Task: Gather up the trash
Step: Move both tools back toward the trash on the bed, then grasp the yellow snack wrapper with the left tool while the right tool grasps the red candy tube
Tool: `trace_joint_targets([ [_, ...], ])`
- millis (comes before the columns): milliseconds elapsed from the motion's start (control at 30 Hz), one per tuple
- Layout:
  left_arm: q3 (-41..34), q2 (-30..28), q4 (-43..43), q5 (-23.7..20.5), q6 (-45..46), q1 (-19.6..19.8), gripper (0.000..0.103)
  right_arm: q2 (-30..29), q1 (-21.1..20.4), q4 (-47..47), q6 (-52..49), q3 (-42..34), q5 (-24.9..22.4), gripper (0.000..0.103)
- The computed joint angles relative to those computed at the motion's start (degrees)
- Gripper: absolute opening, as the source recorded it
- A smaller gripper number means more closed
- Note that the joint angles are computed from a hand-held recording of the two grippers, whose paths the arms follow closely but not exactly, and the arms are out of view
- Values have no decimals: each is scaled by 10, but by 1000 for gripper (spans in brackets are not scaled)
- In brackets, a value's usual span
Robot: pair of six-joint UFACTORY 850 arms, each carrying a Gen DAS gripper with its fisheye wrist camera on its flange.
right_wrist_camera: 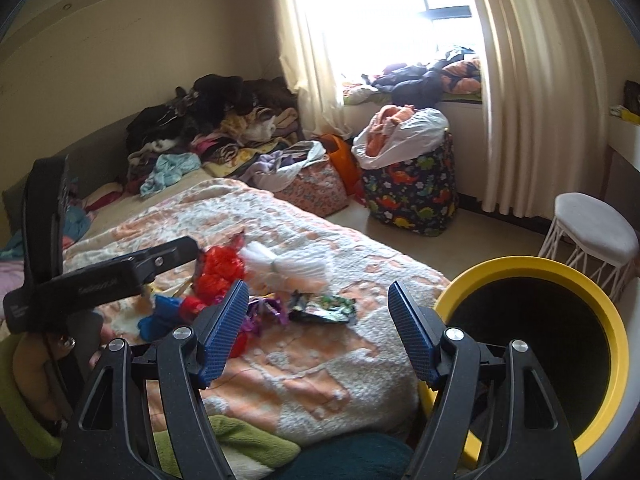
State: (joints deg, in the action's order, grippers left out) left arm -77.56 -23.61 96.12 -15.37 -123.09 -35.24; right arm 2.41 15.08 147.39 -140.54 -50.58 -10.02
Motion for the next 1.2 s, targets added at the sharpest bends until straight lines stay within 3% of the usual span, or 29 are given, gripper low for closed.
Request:
trace_joint_targets([
  [433,43,27,21,-14,-59,30,92,-23,50,-220,168,-26,14,70],
  [633,60,37,26,-22,-83,46,92,-54,68,-442,351,-58,16,70],
  [933,86,49,12,-31,-93,71,92,-122,87,-843,713,-124,-7,68],
  [1200,101,48,-77,-21,-44,97,92,-175,100,-1049,885,-174,-29,58],
])
